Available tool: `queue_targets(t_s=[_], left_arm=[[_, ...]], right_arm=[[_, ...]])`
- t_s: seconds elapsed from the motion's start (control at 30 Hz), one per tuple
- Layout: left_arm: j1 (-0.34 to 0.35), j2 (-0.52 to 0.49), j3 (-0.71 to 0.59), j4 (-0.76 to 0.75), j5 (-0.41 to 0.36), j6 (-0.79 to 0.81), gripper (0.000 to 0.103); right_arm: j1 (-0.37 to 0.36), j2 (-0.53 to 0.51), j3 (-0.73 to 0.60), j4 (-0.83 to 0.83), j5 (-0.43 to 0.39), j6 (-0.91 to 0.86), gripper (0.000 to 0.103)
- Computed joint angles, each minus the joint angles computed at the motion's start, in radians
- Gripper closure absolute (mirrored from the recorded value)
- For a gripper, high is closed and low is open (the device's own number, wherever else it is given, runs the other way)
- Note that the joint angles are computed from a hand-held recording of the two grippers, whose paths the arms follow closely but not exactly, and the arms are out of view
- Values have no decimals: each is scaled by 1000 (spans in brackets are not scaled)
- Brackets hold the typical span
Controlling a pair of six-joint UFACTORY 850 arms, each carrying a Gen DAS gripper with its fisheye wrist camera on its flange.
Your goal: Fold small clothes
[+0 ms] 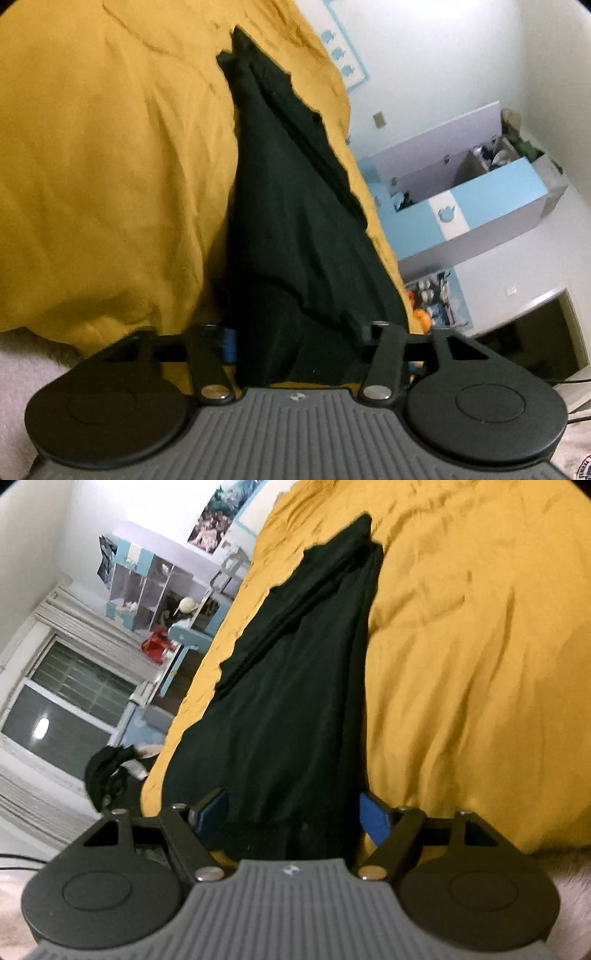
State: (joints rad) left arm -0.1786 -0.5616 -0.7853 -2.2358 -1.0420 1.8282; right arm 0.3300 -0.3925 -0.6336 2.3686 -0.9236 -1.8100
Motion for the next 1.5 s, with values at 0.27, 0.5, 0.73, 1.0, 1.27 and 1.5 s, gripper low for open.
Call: queue_targets(t_s=[0.27, 0.5, 0.73, 1.0, 1.27, 1.5], left_arm=[[-61, 26, 30, -149, 34, 39, 91], [-87, 93, 96, -260, 42, -7, 92], [-89, 84, 109, -277, 24, -31, 93], [-72, 92, 62, -276, -32, -36, 93], [-37, -18, -277, -170, 25, -55, 93], [-14, -308, -792, -42, 204, -237, 93]], right_arm=[[32, -28, -26, -21, 23, 8, 63], [28, 38, 12, -10, -10, -3, 84], [6, 27, 1, -58, -36, 30, 87], [4, 23, 4, 67, -173, -28, 89], [-29, -93, -239, 228, -252, -46, 91], [-84, -323, -675, 248, -42, 8, 92]])
